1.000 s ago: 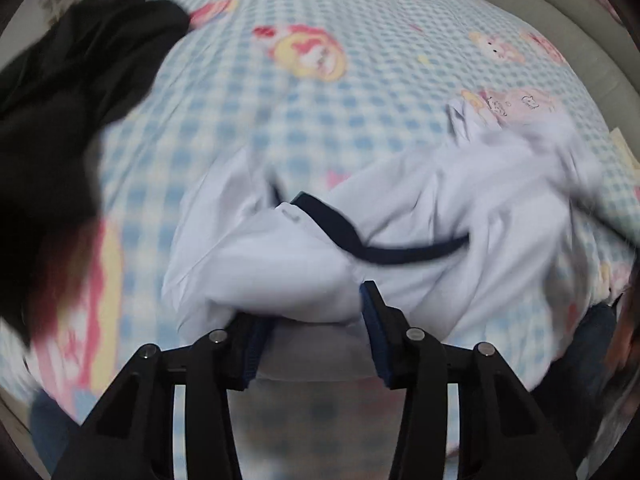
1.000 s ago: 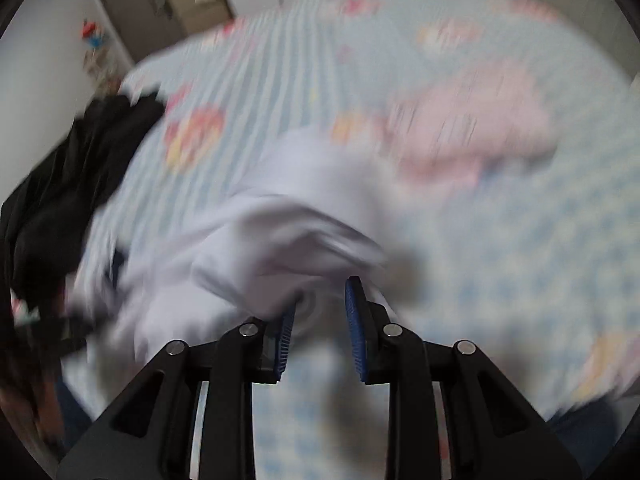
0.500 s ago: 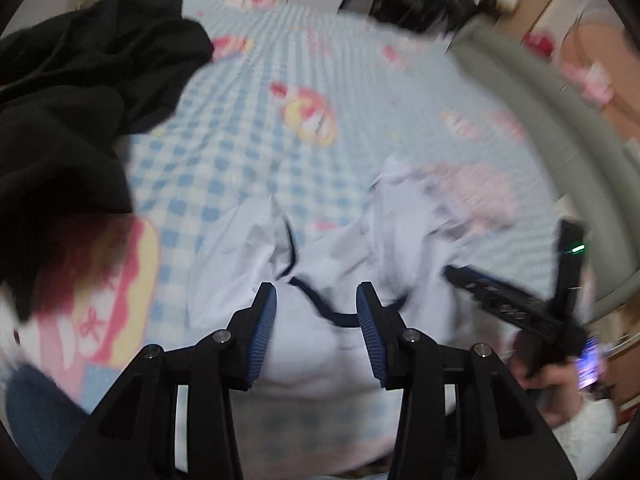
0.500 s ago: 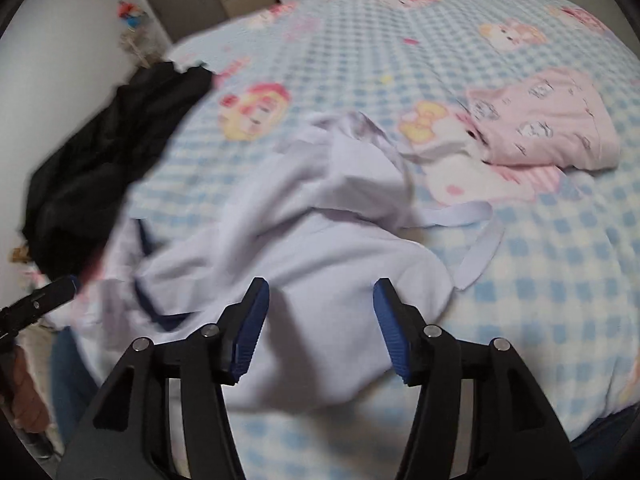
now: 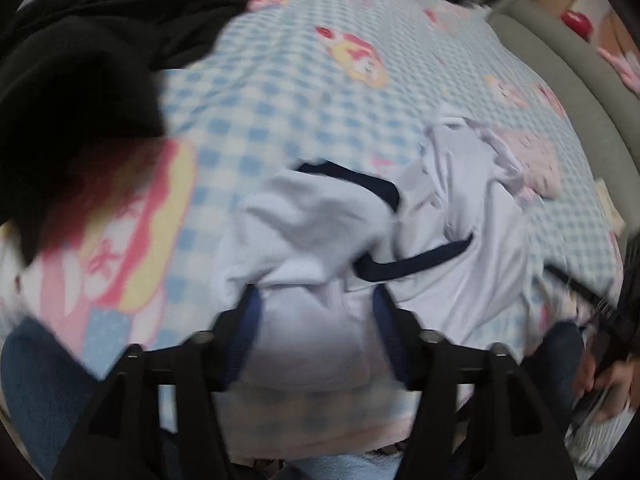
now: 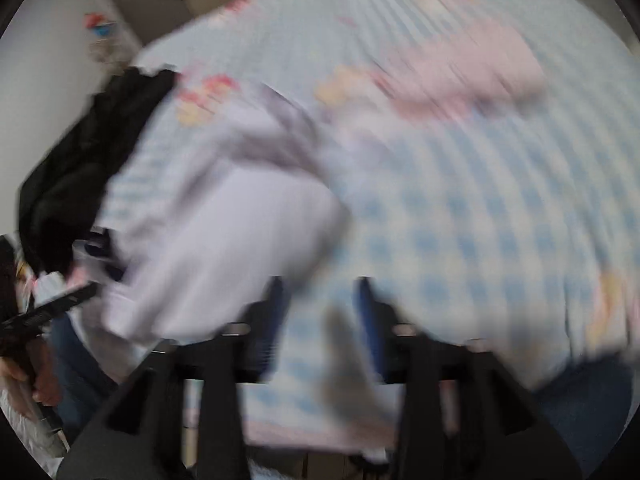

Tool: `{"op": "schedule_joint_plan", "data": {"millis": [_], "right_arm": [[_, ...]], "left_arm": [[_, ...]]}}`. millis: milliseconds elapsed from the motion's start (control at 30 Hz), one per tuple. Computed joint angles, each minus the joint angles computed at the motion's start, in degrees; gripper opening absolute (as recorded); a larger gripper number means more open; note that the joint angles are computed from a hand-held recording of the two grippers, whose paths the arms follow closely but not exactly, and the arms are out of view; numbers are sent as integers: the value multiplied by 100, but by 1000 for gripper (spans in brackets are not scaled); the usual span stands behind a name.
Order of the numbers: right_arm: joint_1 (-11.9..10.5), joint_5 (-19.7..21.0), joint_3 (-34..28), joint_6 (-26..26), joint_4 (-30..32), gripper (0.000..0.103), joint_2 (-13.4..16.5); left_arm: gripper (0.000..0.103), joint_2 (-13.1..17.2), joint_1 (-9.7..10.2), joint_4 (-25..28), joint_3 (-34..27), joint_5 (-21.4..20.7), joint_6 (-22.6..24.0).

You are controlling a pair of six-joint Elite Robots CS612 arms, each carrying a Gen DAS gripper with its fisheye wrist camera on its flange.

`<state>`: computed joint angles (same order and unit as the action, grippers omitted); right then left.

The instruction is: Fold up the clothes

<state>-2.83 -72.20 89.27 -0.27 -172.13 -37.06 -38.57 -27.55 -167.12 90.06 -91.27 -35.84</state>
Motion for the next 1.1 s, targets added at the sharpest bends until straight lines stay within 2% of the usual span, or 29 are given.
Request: {"op": "schedule_joint_plan", "data": {"millis": [33,67,100,133,200,267,300,433,533,600,700,800,900,1000,1067,1100], "right_arm": [[54,-65,-135,-43,-81,93,74],[138,-310,-348,-155,78,94,175],[188,-386,-546,-307,431,88,280],[216,-363,-744,-473,842,80,386],[152,60,-1033,-445,1441,50,559],[111,135,-1149,-507,1417,28,553],[101,150,-1185,-508,1351,21,500],[76,85,-1371,-364,255,15,147],[9,275,-1243,71,-1457,15,-159],[-71,383,-1047,424,-2447,16,-369],[-178,367,-643,529,-2813,17,-644],[-252,210,-203,299,-2193,18,-649],[-344,308,-7,300,-1065,18,-433],[-375,-74,88,279,127,19,-243],[-452,-107,227,414,348,21,-200],[-505,-47,312,477,317,22,-218]], "left_arm": [[61,42,-14,142,-60,7,48],[56,83,-33,266,-114,43,103],[41,124,-52,391,-168,79,156],[31,140,-72,385,-185,137,229],[12,165,-42,414,-322,144,363],[10,197,27,451,-562,145,439],[9,199,56,442,-704,228,434],[8,-11,113,-319,-1154,865,767],[8,-325,94,-1359,-1145,1407,1046],[8,-506,81,-1941,-997,1577,1181],[8,-648,75,-2440,-605,1350,1414],[9,-444,59,-2154,-486,905,1259],[9,-27,91,-1099,-627,405,862],[9,248,101,-75,-651,-169,593],[9,320,152,49,-585,-486,513],[9,338,200,-90,-534,-623,424]]}}
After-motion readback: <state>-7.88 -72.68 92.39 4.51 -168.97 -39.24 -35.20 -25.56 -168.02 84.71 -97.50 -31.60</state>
